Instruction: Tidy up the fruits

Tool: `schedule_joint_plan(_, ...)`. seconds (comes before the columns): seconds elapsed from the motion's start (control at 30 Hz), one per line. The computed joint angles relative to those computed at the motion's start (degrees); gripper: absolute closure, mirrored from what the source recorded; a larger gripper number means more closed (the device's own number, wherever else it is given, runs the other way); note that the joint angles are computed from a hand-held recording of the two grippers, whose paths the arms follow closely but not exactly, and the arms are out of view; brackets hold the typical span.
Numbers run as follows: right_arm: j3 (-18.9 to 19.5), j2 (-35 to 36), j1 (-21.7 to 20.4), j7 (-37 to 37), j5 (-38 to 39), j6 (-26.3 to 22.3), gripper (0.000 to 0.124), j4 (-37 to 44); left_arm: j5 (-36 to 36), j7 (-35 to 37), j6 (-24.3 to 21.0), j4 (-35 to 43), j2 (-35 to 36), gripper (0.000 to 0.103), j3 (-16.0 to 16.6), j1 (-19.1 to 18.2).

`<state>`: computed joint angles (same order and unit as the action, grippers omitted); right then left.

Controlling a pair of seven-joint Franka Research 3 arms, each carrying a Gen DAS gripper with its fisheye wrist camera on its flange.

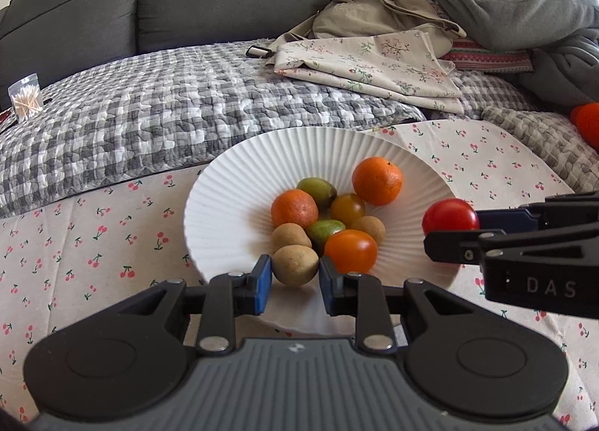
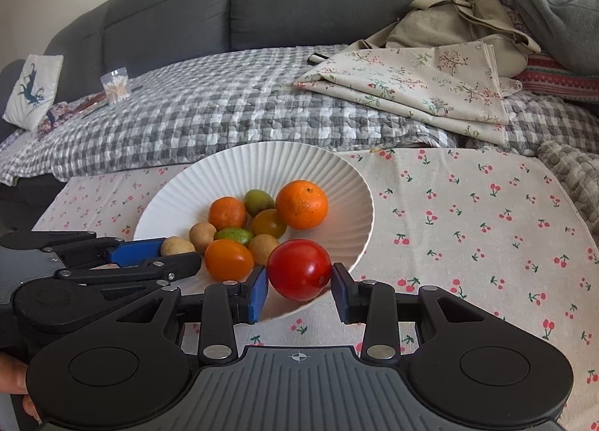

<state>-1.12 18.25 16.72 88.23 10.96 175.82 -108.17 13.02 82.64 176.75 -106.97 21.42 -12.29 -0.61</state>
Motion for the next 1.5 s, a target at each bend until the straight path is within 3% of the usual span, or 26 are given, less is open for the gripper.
schedule_joint_plan(0.2, 2.7, 0.2, -2.2, -1.3, 3.2, 0.3, 0.087, 0.4, 0.0, 0.5, 0.6, -0.5, -0.2, 0.075, -0.8, 0.8)
schedule_joint_plan(0.33, 2.6, -0.4, -2.4, -1.5, 4.4, 0.7, 0.086, -0.1, -2.3, 3.3, 1.2, -1.5, -0.9, 0.066, -4.5, 4.3)
schedule_joint_plan(0.4, 3.9, -0.9, -3.7, -2.3, 6.2, 1.3, 0.086, -0.6, -3.2, 3.8, 2.0, -2.1, -1.4, 0.06, -5.0, 5.0)
schedule_joint_plan(0.53, 8.6, -1.9, -7.9, -6.5, 12.1, 2.0, 0.086, -1.1, -5.7, 4.0, 2.2, -2.8, -2.5, 0.059, -6.7, 7.0)
schedule_joint_plan(0.6, 8.2, -2.4, -7.5, -7.0, 13.1, 1.7, 0.086, -1.3, -7.1, 3.8, 1.9, -3.3, -3.2, 0.058, -7.2, 7.7)
schedule_joint_plan(0.63, 8.0, -2.8, -7.3, -7.1, 13.5, 1.5, 0.086, -1.5, -7.5, 3.4, 1.6, -3.6, -3.8, 0.058, -6.8, 7.4)
schedule_joint_plan(0.73, 9.0, -3.9, -7.8, -8.8, 15.8, 1.3, 0.086, -2.2, -4.5, -2.9, 0.0, -4.6, -5.8, 0.05, 0.7, 1.1)
schedule_joint_plan(0.83, 11.0, -5.6, -9.1, -12.1, 20.4, 0.1, 0.085, -2.9, -2.4, -7.2, -1.3, -6.5, -8.4, 0.047, 3.6, -1.1)
schedule_joint_plan(1.0, 11.4, -10.1, -7.9, -17.3, 26.6, -0.9, 0.077, -6.3, -2.2, -12.3, -0.7, -11.7, -14.2, 0.029, 4.2, -1.1)
schedule_joint_plan(1.07, 10.9, -12.1, -6.7, -19.8, 28.5, -1.0, 0.068, -8.0, 0.0, -15.1, -0.4, -14.2, -16.9, 0.026, 5.2, -1.7)
schedule_joint_plan(1.23, 6.9, -17.2, -2.3, -14.0, 20.7, -0.3, 0.062, -13.7, 8.7, -23.1, -0.8, -18.9, -22.4, 0.018, 6.2, -1.3)
schedule_joint_plan(1.37, 5.9, -21.7, -0.3, -17.2, 25.1, 0.6, 0.055, -17.6, 4.1, -19.9, -0.3, -23.7, -27.0, 0.015, 6.3, -1.9)
schedule_joint_plan(1.43, 5.1, -23.8, 1.1, -18.5, 27.0, 0.8, 0.051, -19.6, 7.9, -22.5, 0.4, -25.6, -29.1, 0.012, 4.5, 0.1)
schedule_joint_plan(1.5, 4.3, -25.9, 2.7, -19.7, 28.6, 1.2, 0.048, -21.6, 16.1, -29.1, 1.1, -27.0, -31.0, 0.009, 0.4, 5.0)
